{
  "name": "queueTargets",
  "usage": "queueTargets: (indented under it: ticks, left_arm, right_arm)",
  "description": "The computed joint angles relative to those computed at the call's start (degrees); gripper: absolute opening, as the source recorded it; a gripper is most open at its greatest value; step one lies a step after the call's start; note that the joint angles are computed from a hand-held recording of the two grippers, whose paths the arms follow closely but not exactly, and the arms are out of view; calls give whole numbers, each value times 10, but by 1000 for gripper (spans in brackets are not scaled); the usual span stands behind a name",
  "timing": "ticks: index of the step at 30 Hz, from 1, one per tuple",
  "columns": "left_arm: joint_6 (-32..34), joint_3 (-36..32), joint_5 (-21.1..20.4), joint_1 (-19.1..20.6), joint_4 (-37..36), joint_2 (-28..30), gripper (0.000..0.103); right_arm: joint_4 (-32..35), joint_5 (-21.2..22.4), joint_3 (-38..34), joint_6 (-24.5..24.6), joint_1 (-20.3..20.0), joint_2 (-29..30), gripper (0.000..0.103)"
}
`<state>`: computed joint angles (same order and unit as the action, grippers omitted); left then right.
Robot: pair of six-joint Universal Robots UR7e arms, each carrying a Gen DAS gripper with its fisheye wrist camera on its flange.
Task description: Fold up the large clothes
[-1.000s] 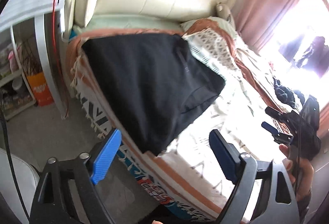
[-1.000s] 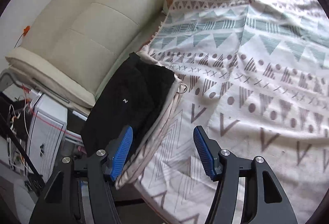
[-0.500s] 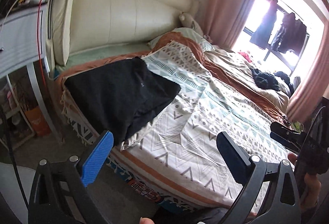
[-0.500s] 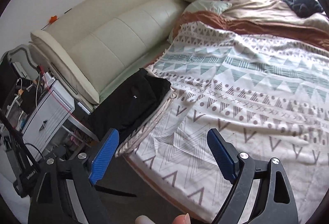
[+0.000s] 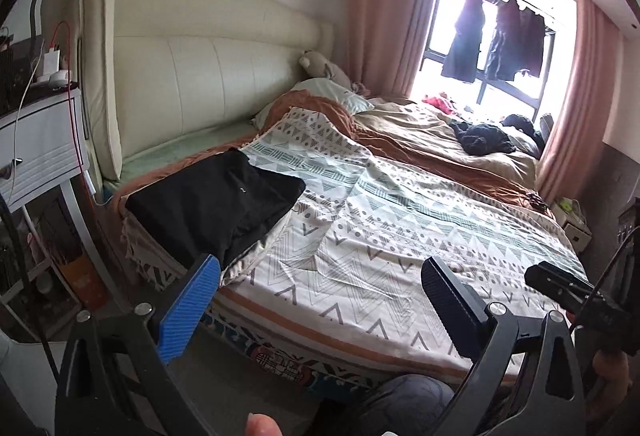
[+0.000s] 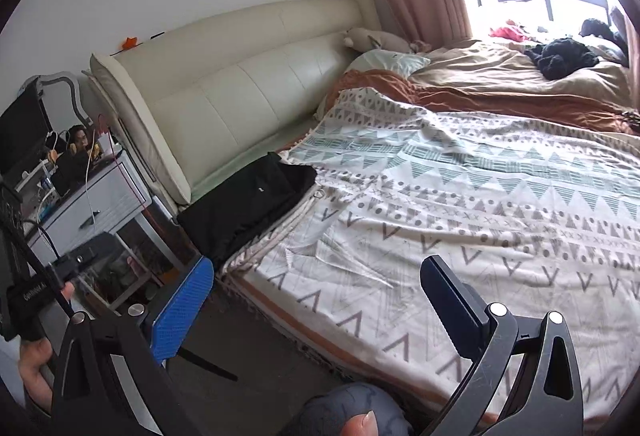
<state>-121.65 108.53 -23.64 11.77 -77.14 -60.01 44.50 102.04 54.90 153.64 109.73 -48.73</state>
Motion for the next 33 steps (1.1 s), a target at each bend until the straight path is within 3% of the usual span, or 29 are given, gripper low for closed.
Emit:
queueTargets:
  ticks: [7,12,19,33]
  left_arm:
    - [1,-10,1,-34,5,36,103]
    - [6,-9,-4,-55,2,56,103]
    - [54,9,-17,-85,-68,76,103]
    - [72,30,-57,-129,-132,101,103]
  right_arm:
    - [-81,-16,153,-31,-13,-101,103]
    - [-108,-14,213,-17,-26,-147,103]
    - [-147,-26,308,-9,-37,-227,103]
    - [-195,12,423,-24,-28,-323,103]
